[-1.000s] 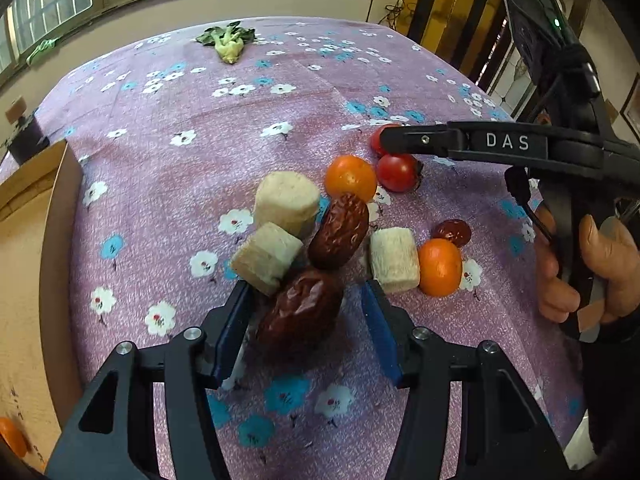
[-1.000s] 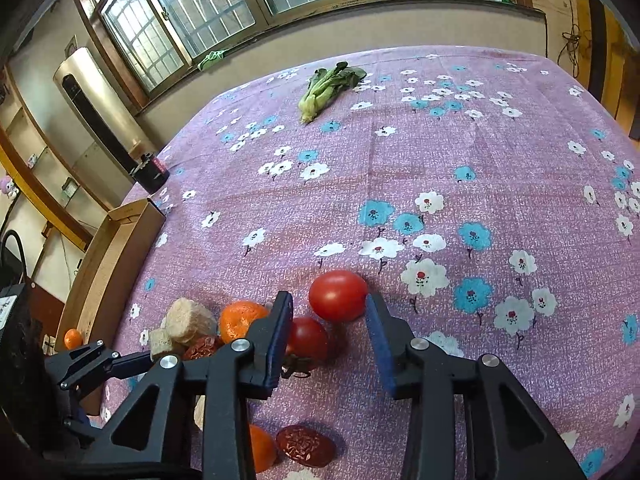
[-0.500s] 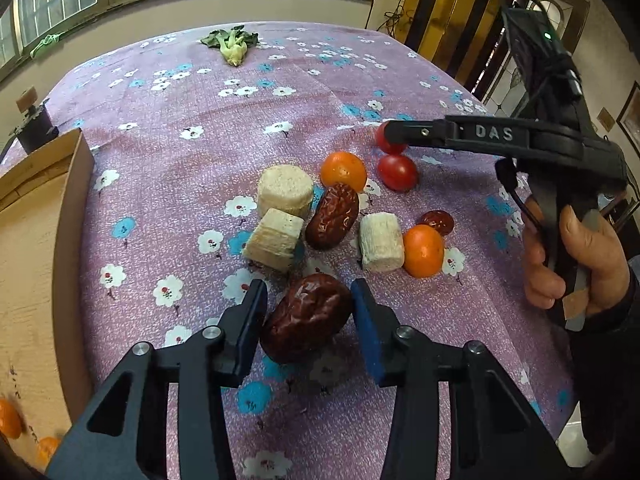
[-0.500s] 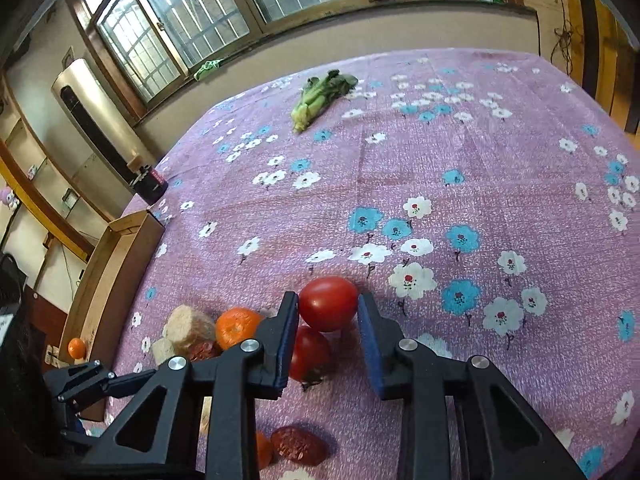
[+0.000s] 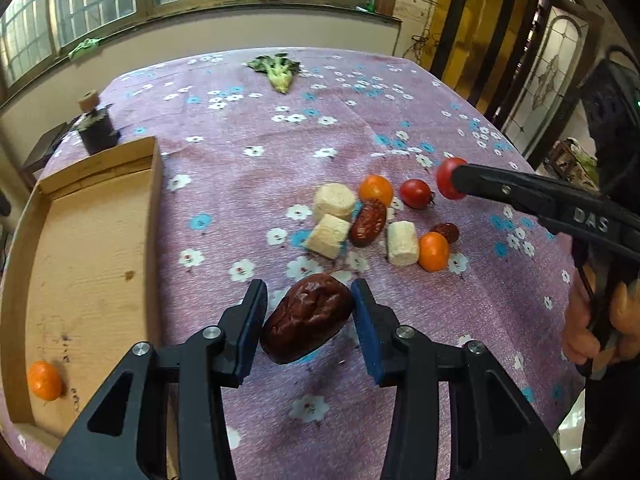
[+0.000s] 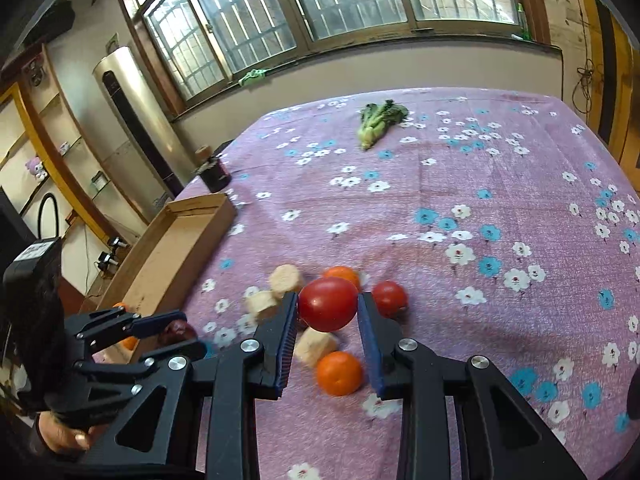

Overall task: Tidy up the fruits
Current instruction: 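Carry the date and tomato into the cardboard tray and open both grippers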

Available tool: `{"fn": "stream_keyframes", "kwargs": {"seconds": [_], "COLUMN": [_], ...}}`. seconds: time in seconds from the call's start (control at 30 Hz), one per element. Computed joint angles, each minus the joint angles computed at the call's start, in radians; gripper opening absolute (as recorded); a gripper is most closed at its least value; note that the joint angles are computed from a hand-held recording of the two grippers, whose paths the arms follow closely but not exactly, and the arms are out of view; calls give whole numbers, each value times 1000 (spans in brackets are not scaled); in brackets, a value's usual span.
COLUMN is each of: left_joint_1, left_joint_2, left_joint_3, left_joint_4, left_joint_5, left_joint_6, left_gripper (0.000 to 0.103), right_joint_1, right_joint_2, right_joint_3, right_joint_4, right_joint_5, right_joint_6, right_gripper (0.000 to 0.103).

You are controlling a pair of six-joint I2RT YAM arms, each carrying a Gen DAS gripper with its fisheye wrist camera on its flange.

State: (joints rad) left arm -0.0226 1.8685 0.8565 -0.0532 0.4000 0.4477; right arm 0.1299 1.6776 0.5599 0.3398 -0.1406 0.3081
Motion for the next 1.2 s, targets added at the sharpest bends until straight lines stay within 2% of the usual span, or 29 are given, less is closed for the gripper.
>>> {"fn": "stream_keyframes", "kwargs": {"seconds": [0.17,0.37,0.8,1.2], "left_joint_1": [67,165,284,377], "left_joint_2": [-49,-74,-7,101], "left_joint_3": [-34,-35,30,181], "left_joint_4": [34,70,79,-2], "left_joint_5": [-45,-84,-63,-2], "left_joint_6": [-8,-13,1,-5], "left_gripper": [41,41,41,41], "right_joint_1": [86,205,357,415], "right_joint_2": [-53,-37,74,185], "right_joint_3": [-8,34,168,313], "right_joint_4": [-16,-35,-78,-115], "right_joint_5": [1,35,84,85], "right_joint_6": [36,69,98,91], "right_gripper": [31,31,31,31]}}
